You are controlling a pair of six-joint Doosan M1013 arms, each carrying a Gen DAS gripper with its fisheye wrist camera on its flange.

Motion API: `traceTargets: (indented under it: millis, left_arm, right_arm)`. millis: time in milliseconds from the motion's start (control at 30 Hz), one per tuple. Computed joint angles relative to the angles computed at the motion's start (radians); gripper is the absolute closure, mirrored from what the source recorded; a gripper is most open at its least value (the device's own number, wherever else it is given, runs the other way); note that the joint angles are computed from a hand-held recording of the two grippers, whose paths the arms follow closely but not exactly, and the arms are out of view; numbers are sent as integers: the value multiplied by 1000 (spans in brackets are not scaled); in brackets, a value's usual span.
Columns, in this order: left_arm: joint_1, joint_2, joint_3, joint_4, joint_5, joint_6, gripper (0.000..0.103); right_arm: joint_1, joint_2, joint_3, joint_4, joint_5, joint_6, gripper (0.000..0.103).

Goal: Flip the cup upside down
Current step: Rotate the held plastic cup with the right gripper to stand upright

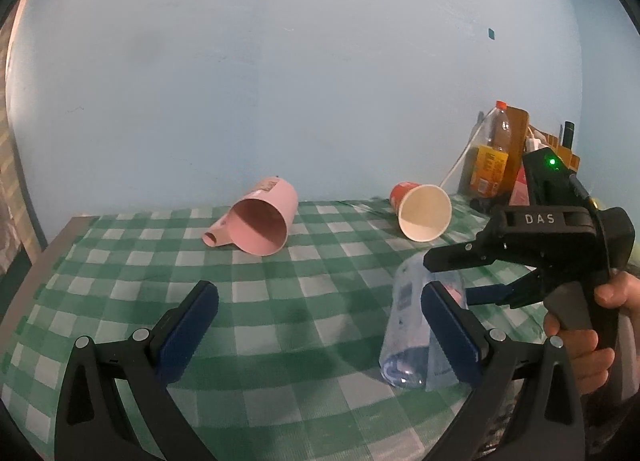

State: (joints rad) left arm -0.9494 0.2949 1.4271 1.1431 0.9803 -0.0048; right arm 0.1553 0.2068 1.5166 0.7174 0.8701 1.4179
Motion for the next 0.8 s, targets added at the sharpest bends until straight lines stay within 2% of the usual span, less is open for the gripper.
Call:
traceTargets:
  millis: [233,367,433,467,667,767,800]
  left_arm:
    - [13,2,-6,-33,-7,12,1]
    - [12,1,-5,-32,-4,13,1]
    - [11,1,-5,-33,-5,15,1]
    - [12,1,-5,-36,-6,20,1]
    - [17,0,-4,-45,-7,19,1]
    - [20,-2,-2,-47,-9,14,1]
    - [20,-3,-1,-48,-9,12,1]
  right_arm:
    - [-4,33,-35,-18,55,41,14]
    - [-6,37,-34,-6,52,31,15]
    - [-9,33,-27,26,44,-6,26]
    - [-8,31,-26,27,41,-14,26]
    - [13,-24,23,45,-73,-156,26]
    - [42,-61,47,3,-166,-230,27]
    - [58,-77,58,-34,-218,-246,27]
